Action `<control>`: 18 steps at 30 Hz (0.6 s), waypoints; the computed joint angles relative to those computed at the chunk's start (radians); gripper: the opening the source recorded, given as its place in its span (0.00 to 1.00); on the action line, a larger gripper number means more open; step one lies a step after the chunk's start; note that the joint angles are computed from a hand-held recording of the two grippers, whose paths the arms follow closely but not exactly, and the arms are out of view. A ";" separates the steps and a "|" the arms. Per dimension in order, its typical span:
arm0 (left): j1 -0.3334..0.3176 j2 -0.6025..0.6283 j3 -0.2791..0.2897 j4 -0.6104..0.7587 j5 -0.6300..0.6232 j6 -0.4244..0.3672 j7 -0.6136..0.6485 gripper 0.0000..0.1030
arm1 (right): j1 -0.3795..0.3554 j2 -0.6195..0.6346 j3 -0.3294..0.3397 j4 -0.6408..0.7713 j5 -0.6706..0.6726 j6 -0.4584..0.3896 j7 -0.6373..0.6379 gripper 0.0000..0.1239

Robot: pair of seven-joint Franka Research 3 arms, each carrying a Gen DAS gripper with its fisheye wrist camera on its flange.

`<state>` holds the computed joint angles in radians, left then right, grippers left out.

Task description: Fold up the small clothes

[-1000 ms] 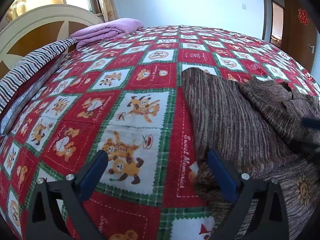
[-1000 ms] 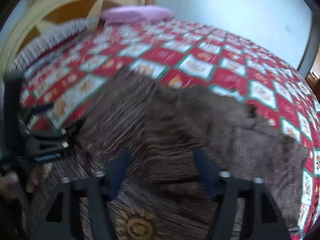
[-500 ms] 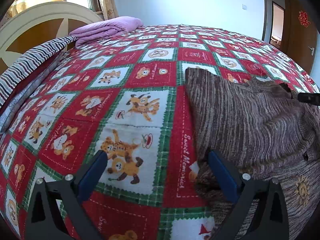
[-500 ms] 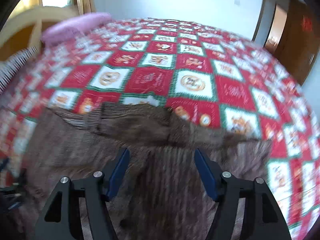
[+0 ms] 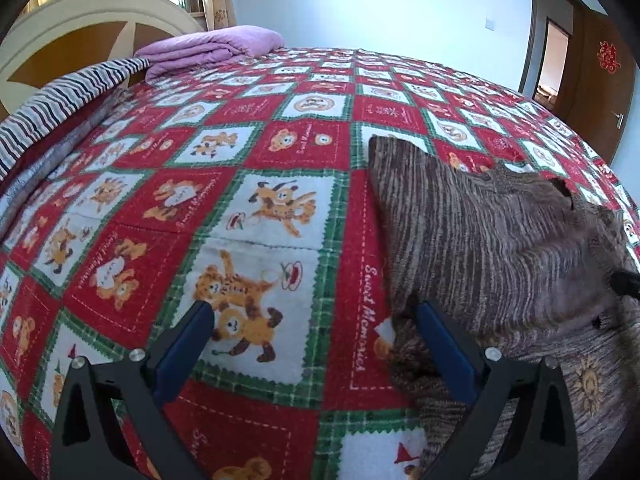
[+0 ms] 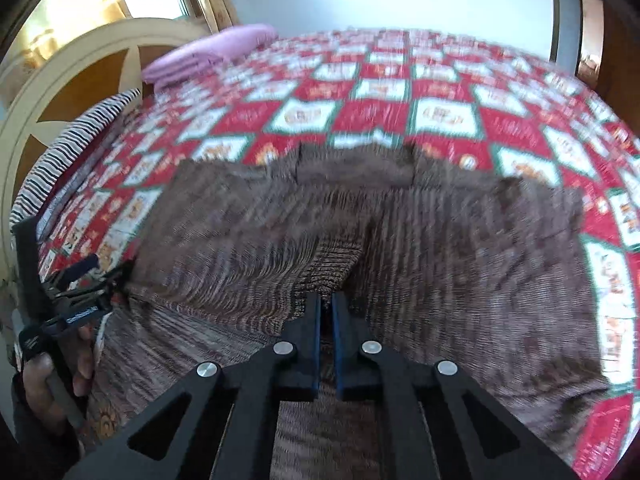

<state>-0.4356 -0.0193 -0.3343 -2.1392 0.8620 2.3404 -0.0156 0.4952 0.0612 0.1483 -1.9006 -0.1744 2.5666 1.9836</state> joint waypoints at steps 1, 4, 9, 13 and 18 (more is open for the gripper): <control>0.000 0.000 0.000 0.000 -0.002 0.003 0.004 1.00 | 0.001 -0.012 0.000 -0.015 -0.009 -0.007 0.001 0.04; -0.006 0.011 -0.004 0.015 0.003 -0.017 0.015 1.00 | 0.008 0.003 -0.007 -0.016 -0.145 -0.071 0.074 0.04; -0.007 0.005 0.001 0.007 0.000 0.002 0.014 1.00 | -0.011 -0.034 -0.015 -0.062 -0.214 -0.015 0.179 0.05; -0.001 -0.014 0.003 -0.018 0.023 0.048 -0.014 1.00 | -0.015 -0.017 0.006 -0.034 -0.121 0.085 0.060 0.07; -0.002 -0.002 -0.011 0.000 0.023 0.014 0.000 1.00 | 0.013 0.088 0.009 0.070 0.023 0.037 -0.105 0.37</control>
